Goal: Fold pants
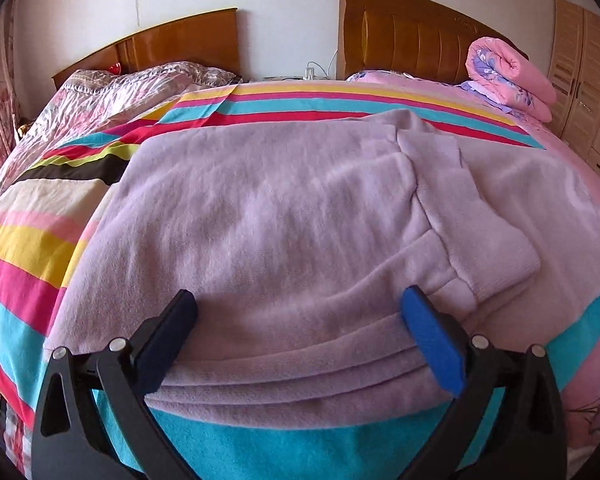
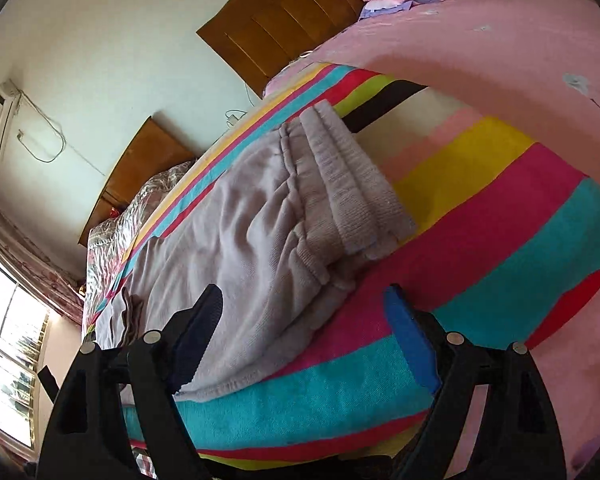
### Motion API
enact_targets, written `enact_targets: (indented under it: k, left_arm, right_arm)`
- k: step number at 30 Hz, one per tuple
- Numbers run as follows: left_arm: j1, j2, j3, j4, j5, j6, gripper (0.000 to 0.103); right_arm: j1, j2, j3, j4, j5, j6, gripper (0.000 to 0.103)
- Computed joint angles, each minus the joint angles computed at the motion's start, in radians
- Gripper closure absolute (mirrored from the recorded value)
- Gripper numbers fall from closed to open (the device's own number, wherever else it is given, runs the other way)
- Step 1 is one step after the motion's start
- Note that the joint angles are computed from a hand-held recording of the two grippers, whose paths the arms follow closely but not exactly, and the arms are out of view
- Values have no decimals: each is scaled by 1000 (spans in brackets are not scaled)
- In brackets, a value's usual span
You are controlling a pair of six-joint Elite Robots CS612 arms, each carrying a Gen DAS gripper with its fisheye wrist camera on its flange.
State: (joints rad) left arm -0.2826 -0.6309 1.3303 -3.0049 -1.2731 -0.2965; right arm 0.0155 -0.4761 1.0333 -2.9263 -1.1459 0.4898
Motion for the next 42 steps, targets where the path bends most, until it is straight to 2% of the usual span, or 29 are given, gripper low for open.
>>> enact_targets:
  k: [2, 4, 6, 9, 12, 14, 15, 16, 17, 18, 19, 21, 22, 24, 25, 26, 28, 31, 33, 34, 35, 37, 40, 42]
  left_arm:
    - [-1, 4, 5, -24, 3, -1, 1]
    - [-1, 0, -2, 16, 6, -17, 1]
    - [2, -1, -17, 59, -2, -26, 1]
    - [3, 1, -25, 76, 1, -33, 1]
    - [2, 0, -25, 79, 2, -32, 1]
    - [3, 0, -28, 87, -5, -29, 1]
    - [4, 0, -28, 89, -7, -29, 1]
    - [3, 0, -27, 86, -5, -30, 1]
    - [3, 1, -27, 82, -3, -30, 1]
    - [2, 1, -26, 77, -1, -31, 1]
    - [2, 2, -26, 74, 0, -30, 1]
    - [2, 2, -26, 75, -1, -30, 1]
    - [2, 2, -26, 74, -1, -29, 1]
    - [2, 1, -25, 75, -3, -30, 1]
    - [2, 0, -24, 75, -4, -34, 1]
    - [2, -3, -22, 80, -7, -40, 1]
    - [1, -14, -15, 87, -3, -45, 2]
    - [-1, -37, 8, 7, -21, -44, 5]
    - [-2, -46, 5, -16, -50, -38, 4]
    - [-4, -48, -3, -14, -57, -24, 4]
    - [-8, -45, -13, -4, -54, -7, 4]
    - [-13, -33, -37, 22, -38, 11, 4]
    - [-1, -9, -70, 68, -74, -37, 4]
    - [16, 4, -105, 91, -150, -94, 4]
  right_arm:
    - [8, 6, -41, 95, -8, -61, 19]
    - [7, 10, -76, 199, 55, -108, 18]
    - [4, 6, -78, 241, 91, -119, 18]
    - [1, 13, -94, 242, 94, -75, 18]
    - [11, 27, -107, 179, -19, 11, 20]
    - [11, 27, -85, 117, -28, 74, 26]
    - [14, 24, -82, 131, -7, 47, 28]
    - [15, 19, -80, 169, 35, -23, 28]
    - [11, 12, -76, 209, 99, -82, 30]
    - [9, 12, -74, 219, 150, -99, 38]
    - [8, 10, -69, 202, 159, -88, 42]
    - [12, 19, -82, 165, 78, -38, 42]
    - [13, 29, -96, 165, 34, 9, 42]
    - [7, 40, -89, 86, 20, 129, 47]
    - [9, 38, -83, 73, 7, 147, 48]
    - [13, 37, -84, 79, -4, 126, 46]
    - [18, 36, -89, 100, 3, 57, 44]
    - [6, 49, -91, 49, 65, 125, 44]
    - [3, 53, -88, 22, 65, 154, 45]
    - [4, 51, -83, 18, 54, 146, 47]
    - [7, 46, -76, 19, 30, 135, 53]
    - [7, 46, -60, -17, 23, 148, 58]
    - [4, 53, -50, -74, 39, 177, 65]
    - [-1, 64, -49, -128, 63, 219, 65]
